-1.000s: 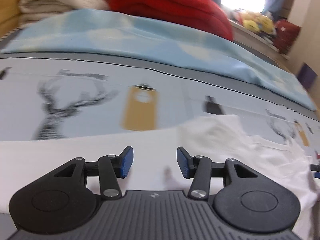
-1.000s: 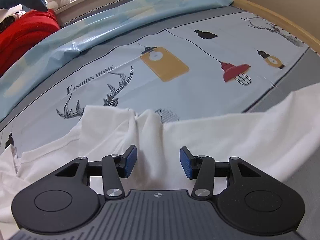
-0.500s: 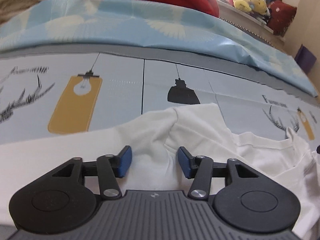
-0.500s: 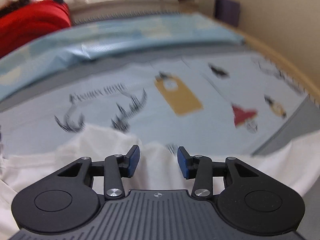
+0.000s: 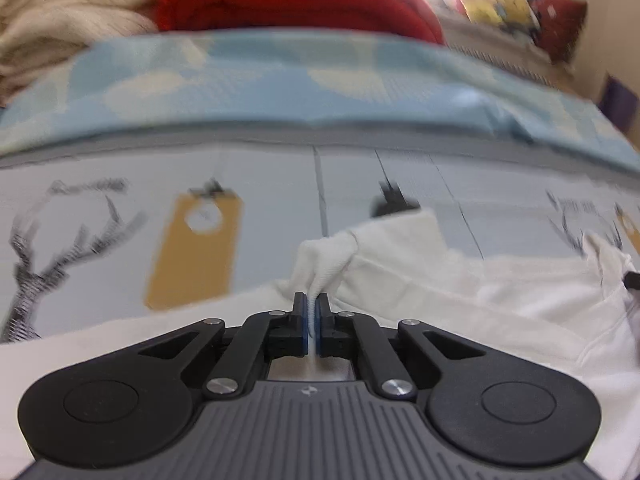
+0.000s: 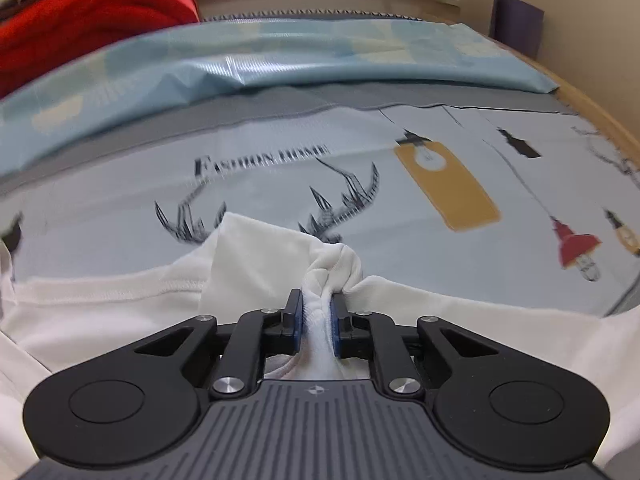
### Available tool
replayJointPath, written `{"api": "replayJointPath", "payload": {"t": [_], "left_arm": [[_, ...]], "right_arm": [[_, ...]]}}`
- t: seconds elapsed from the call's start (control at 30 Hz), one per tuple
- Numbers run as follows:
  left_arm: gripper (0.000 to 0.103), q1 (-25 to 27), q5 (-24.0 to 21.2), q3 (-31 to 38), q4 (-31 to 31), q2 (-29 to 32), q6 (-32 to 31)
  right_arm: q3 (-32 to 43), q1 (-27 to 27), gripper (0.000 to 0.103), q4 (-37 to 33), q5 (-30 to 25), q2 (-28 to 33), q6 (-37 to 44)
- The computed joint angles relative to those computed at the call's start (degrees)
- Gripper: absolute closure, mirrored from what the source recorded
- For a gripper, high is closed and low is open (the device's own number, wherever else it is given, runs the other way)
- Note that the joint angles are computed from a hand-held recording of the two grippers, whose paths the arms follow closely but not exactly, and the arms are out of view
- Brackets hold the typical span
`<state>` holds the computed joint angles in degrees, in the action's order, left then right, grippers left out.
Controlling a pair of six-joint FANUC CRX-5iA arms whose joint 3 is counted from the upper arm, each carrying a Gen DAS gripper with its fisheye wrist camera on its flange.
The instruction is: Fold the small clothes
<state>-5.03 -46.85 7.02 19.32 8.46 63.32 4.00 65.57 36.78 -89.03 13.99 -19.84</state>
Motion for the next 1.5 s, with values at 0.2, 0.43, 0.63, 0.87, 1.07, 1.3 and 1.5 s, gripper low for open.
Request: {"api": "replayJointPath", "payload": {"t": [0.2, 0.43, 0.63, 0.87, 1.07, 1.3, 1.5], "left_arm": [[0.08, 1.0, 1.2, 2.5, -1.9, -0.6, 6.6], [0.079, 5.3, -13.6, 4.9, 9.1, 0.5, -0.9], [0.079, 6.4, -23.1, 1.7, 4.0, -1.6, -9.1], [0.084, 12.1, -35.6, 8.1, -2.9, -4.5, -0.7], [0.079, 21.8, -43.9, 1.5, 3.5, -15.0, -12.9], [0.079, 32.5, -51.8, -12.2, -0.6, -25.9, -19.3], [0.079, 37.4, -53.3, -13.9, 1.2, -26.5, -21.5]], "right_arm": [[-9.2, 1.0, 0.076, 21.0, 3.9, -2.7, -7.4], [-4.0, 2.4, 0.051, 10.6, 1.5, -4.5, -0.2], [-4.0, 8.8, 0.051, 4.2, -1.4, -9.0, -3.8], [2.2, 14.0, 0.053, -18.3, -6.5, -10.8, -4.9], [5.5, 24.1, 0.053, -15.2, -12.1, -13.0, -17.5], [8.3, 33.9, 0.054, -12.4, -16.0, -10.8, -24.9], [9.4, 33.9, 0.055, -17.5, -17.6, -8.9, -26.3]]}}
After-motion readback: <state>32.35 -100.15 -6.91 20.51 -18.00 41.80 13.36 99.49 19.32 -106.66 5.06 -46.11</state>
